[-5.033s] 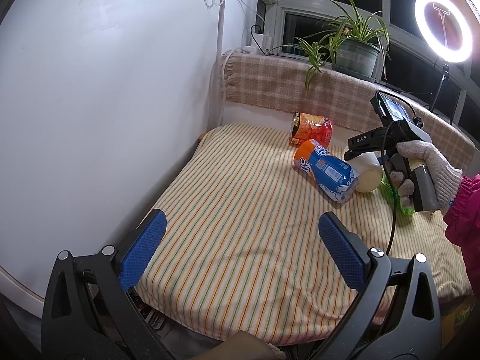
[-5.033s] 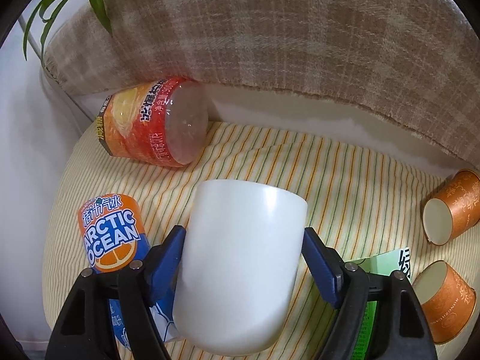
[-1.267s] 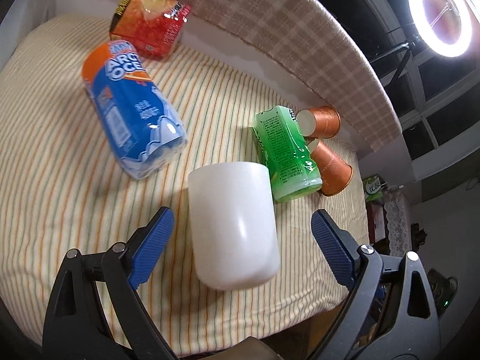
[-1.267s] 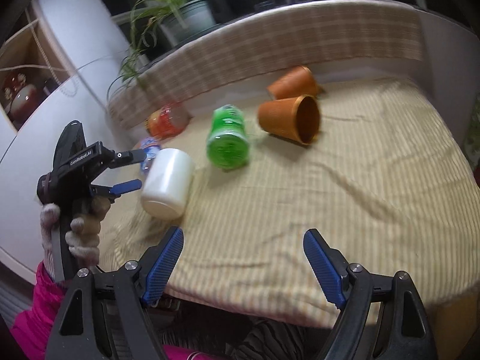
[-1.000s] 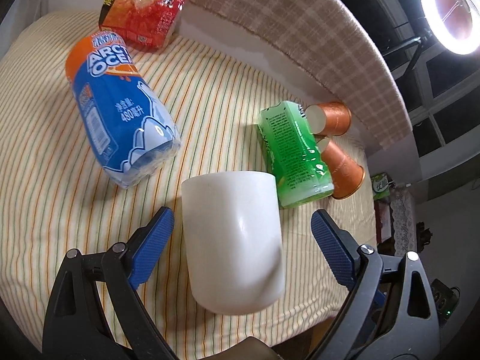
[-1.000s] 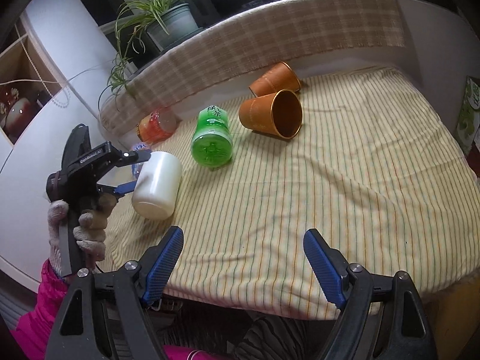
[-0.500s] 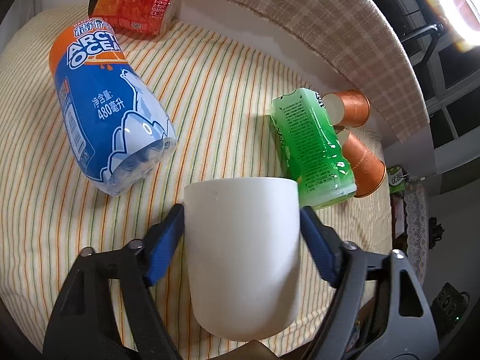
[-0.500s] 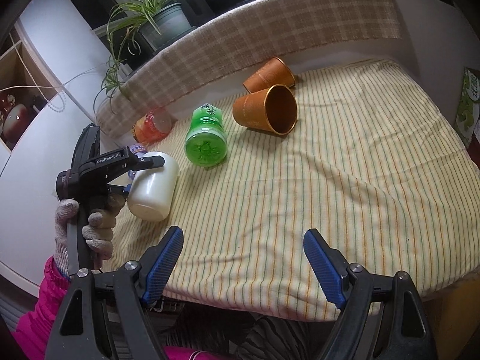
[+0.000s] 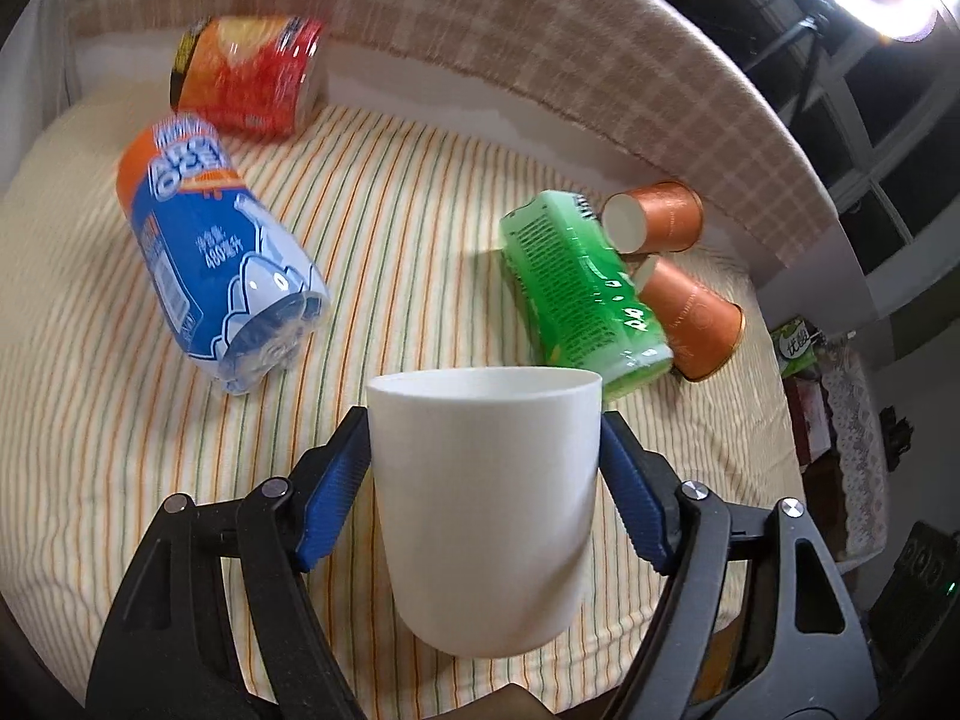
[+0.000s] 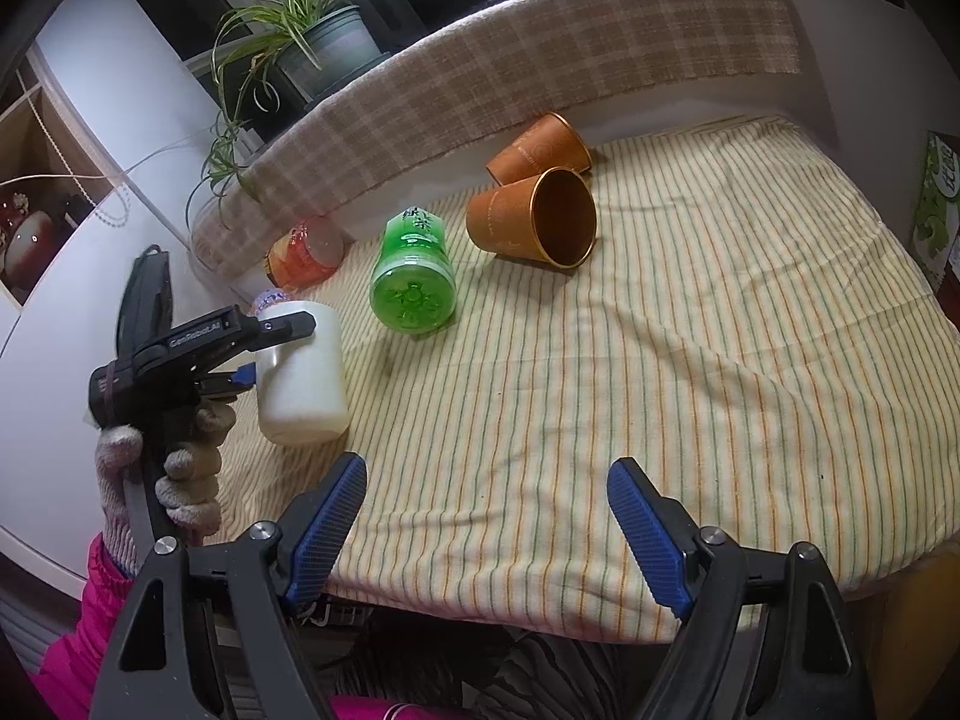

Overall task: Flip cup upright
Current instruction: 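Grasp the white cup with the left tool and tilt it mouth-up, then set the white cup upright on the bedspread and open the left tool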

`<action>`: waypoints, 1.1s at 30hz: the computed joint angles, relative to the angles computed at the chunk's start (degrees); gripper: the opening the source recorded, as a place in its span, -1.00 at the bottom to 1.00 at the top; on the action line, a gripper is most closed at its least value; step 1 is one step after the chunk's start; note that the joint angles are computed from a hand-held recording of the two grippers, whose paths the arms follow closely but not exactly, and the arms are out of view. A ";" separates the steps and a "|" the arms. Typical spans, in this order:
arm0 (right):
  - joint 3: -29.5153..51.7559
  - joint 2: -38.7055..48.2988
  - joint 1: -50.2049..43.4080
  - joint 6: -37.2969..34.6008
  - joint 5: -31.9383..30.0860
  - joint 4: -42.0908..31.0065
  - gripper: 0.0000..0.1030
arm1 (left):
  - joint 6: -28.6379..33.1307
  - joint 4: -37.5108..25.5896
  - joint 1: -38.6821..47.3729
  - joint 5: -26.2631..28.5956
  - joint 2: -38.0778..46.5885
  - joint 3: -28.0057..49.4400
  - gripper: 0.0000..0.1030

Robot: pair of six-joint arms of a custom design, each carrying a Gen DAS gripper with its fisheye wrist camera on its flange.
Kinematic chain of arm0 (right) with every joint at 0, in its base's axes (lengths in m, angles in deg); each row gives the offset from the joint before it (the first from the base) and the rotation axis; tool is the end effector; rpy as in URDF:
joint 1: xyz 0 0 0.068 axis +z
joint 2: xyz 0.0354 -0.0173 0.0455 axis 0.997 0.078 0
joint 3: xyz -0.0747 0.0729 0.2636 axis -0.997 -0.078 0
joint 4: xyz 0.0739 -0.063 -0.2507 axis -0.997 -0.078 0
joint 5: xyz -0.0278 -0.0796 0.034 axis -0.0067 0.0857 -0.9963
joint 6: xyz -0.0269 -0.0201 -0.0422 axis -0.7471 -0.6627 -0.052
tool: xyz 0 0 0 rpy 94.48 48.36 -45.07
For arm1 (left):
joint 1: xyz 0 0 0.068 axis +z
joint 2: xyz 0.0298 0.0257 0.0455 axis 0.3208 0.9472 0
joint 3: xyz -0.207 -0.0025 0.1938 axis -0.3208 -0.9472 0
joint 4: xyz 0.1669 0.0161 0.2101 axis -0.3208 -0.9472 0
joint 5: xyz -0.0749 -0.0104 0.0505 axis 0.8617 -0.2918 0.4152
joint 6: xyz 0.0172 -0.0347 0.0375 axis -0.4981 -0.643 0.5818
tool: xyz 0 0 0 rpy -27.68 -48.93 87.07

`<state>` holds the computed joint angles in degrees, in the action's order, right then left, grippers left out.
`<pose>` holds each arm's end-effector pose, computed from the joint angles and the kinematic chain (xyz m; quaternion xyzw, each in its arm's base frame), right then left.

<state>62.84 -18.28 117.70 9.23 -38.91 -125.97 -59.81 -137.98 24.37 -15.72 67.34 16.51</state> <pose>0.1664 0.0945 0.2853 0.2229 0.9060 0.1523 0.3259 0.4111 0.0205 0.2831 0.1708 0.9313 -0.2550 0.1961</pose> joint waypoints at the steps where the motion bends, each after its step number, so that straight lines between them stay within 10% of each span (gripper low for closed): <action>1: -0.04 0.09 -0.04 0.00 -0.14 0.16 0.64 | 0.35 1.25 0.01 -0.05 -1.41 -1.54 0.50; 33: -0.60 -0.50 -0.42 0.71 -0.98 0.31 0.64 | 4.81 22.55 -3.20 -5.09 -18.74 -23.99 0.49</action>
<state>62.24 -18.77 117.28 9.93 -39.88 -125.65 -55.00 -115.44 21.17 -20.81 48.61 -7.48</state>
